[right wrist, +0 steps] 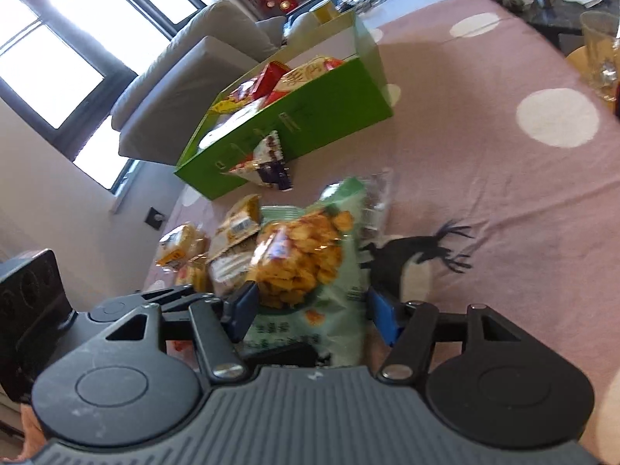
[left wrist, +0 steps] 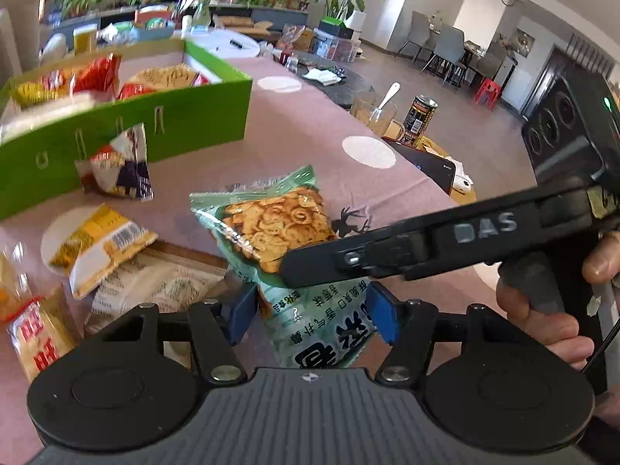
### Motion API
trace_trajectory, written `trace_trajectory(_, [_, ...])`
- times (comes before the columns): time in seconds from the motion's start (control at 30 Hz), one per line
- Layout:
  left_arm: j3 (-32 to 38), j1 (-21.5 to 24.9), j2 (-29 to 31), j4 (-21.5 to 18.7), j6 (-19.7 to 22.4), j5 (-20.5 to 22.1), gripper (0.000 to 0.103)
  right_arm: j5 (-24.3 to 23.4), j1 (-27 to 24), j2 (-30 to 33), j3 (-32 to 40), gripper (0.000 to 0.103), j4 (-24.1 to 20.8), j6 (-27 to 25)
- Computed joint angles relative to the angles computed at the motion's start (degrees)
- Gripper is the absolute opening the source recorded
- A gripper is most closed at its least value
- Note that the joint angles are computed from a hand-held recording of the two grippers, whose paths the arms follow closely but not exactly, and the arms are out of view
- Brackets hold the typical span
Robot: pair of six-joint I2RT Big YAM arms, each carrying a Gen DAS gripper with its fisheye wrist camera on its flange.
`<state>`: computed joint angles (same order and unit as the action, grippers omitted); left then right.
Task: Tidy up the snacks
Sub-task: 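Grasp the green cracker bag with the right gripper and lift it, then lower the green cracker bag into the green box and open the right gripper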
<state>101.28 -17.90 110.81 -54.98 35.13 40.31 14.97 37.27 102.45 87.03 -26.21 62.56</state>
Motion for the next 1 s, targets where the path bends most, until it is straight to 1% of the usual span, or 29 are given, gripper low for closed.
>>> trace_trajectory(0.07, [-1.7,0.0,-1.3,2.9,-0.3,-0.5,0.058,0.6,0.1,0.6,1.3,0.066,-1.1,-0.6])
trace_trajectory(0.13, [-2.7,0.3,-2.5,5.6,-0.7,0.1,0.058,2.0,0.6,0.5,1.9,0.063,-1.3,-1.7])
trace_trajectory(0.23, [-2.1,0.8,-3.3,7.1,-1.9,1.9,0.057,4.7,1.4,-0.5,2.1,0.060,-0.6,-4.0])
trace_trajectory(0.3, [-1.8,0.8,-3.8,8.6,-2.3,2.1,0.057,6.4,1.6,-1.0,2.6,0.060,-0.2,-5.3])
trace_trajectory(0.37, [-1.3,0.7,-4.1,10.5,-2.8,1.8,0.057,7.0,1.4,-1.2,3.3,0.060,0.2,-6.5])
trace_trajectory(0.43, [-0.3,0.5,-3.9,11.8,-3.7,1.3,0.058,7.4,1.0,-1.1,4.5,0.060,0.2,-7.7])
trace_trajectory(0.57, [4.9,-0.4,-1.8,13.4,-6.6,-0.7,0.059,8.3,-0.2,0.4,8.8,0.060,-0.8,-12.3])
trace_trajectory(0.63, [9.3,-0.8,0.4,12.5,-7.5,-1.1,0.063,8.0,-1.5,1.5,11.6,0.060,-1.6,-14.0])
trace_trajectory(0.67, [13.1,-1.0,2.4,10.7,-7.8,-1.3,0.064,7.9,-2.1,2.0,12.8,0.060,-1.8,-14.6])
trace_trajectory(0.77, [22.2,-1.7,7.3,7.1,-10.2,-2.3,0.064,7.6,-3.8,3.4,15.7,0.060,-1.8,-16.2])
trace_trajectory(0.9, [33.9,-2.3,13.8,2.7,-11.3,-3.7,0.064,6.2,-6.2,5.1,18.3,0.060,-0.9,-16.9])
trace_trajectory(1.0, [46.7,-2.8,20.8,-3.4,-12.1,-4.7,0.064,5.1,-7.6,6.3,19.9,0.060,-0.6,-17.3])
